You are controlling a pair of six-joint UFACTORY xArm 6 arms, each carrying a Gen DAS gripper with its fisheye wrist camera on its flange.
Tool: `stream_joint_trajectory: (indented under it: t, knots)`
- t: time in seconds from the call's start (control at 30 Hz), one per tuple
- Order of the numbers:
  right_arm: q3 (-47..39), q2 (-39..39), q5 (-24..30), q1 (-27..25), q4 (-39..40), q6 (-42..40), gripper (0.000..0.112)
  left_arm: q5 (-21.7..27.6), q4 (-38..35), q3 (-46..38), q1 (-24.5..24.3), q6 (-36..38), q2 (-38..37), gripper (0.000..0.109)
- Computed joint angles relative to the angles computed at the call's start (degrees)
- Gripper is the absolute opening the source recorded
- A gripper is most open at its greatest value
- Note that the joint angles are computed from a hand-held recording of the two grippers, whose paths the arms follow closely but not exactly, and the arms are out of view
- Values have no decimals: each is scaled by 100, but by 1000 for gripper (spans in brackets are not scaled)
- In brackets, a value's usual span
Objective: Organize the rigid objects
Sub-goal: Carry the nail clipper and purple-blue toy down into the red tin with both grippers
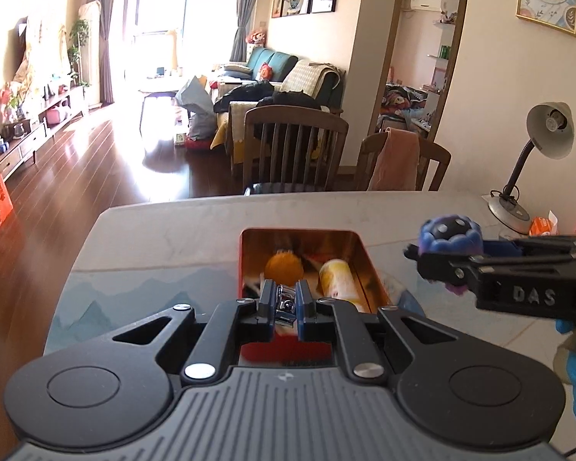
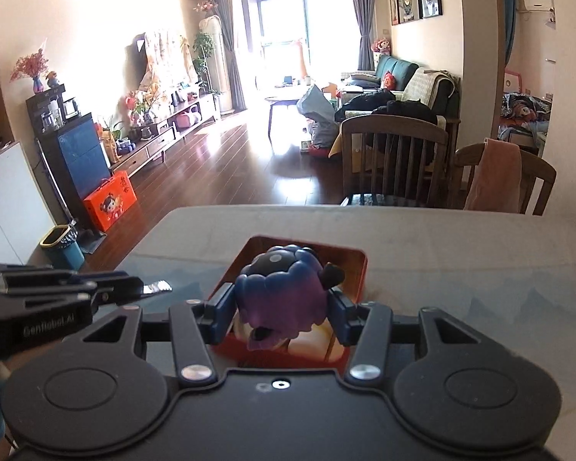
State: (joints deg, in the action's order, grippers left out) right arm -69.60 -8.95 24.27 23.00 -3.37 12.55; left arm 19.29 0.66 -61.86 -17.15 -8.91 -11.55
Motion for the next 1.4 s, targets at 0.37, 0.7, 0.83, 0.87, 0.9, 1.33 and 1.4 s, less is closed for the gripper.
stream_joint_trajectory:
  t: [0.37,0.7,0.83,0.87,0.9,1.33,1.4]
  knots:
    - [-1242,1371,265,-280,796,-934,50,65,-10,-1250,-91,-80,1429,10]
    - [-2324,2487,847,-384,1176,-1312,50,294,226,-1980,-81,-417,2327,10]
    - [-2634,2811,1032,-382,1249,-1436,50,326,398,-2112,-47,-652,2539,10]
    - [-2692,2874,1071,-394,1293,-1481,50,328,439,-2129,-42,-714,2579,10]
    - [-2764,2934,1119,-397,1314,-1509,50,331,466,-2136,-36,-752,2607,10]
    - [-3359,3463,1553,-368,1379,-1812,50,560,260,-2239,-26,-736,2833,10]
    - [-3364,3499,1540,-380,1350,-1810,50,636,179,-2249,-18,-697,2853,10]
